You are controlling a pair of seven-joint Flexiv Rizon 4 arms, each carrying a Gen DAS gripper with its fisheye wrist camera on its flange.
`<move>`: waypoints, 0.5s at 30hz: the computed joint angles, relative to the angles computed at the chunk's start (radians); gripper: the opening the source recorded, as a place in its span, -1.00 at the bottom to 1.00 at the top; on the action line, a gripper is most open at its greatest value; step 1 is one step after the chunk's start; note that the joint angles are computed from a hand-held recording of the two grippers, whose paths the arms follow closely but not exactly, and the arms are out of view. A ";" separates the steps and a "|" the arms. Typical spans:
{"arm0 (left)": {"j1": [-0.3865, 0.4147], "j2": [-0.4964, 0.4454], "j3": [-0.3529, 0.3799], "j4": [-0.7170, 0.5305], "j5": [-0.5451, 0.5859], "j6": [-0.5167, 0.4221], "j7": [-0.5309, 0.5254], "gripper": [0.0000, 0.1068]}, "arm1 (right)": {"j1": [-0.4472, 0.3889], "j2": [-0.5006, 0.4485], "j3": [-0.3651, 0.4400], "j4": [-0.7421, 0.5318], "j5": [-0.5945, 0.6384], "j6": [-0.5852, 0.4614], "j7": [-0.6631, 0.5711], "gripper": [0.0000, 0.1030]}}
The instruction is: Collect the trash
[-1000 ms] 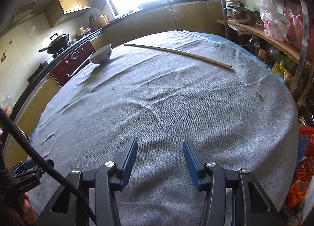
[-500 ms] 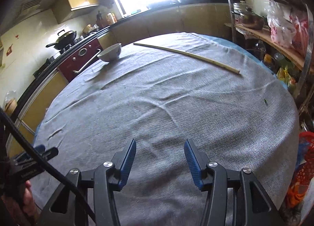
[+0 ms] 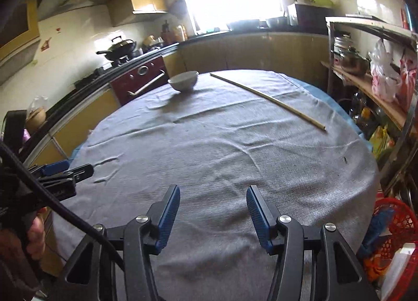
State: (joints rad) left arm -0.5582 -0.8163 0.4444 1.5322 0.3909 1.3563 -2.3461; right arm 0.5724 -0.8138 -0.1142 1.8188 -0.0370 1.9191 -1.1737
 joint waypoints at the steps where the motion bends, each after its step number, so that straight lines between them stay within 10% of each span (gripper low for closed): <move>1: -0.010 0.006 0.009 0.005 0.005 0.000 -0.008 0.41 | -0.003 0.009 0.007 0.014 0.001 0.014 -0.003 0.11; 15: -0.165 0.109 0.122 0.057 0.207 -0.024 -0.201 0.46 | 0.035 0.115 0.030 0.167 0.119 0.176 -0.105 0.12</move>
State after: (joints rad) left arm -0.7237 -0.7071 0.5665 1.5889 0.5980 1.3319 -2.5467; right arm 0.6076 -0.6988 -0.0844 1.9863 0.0815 2.0947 -1.2789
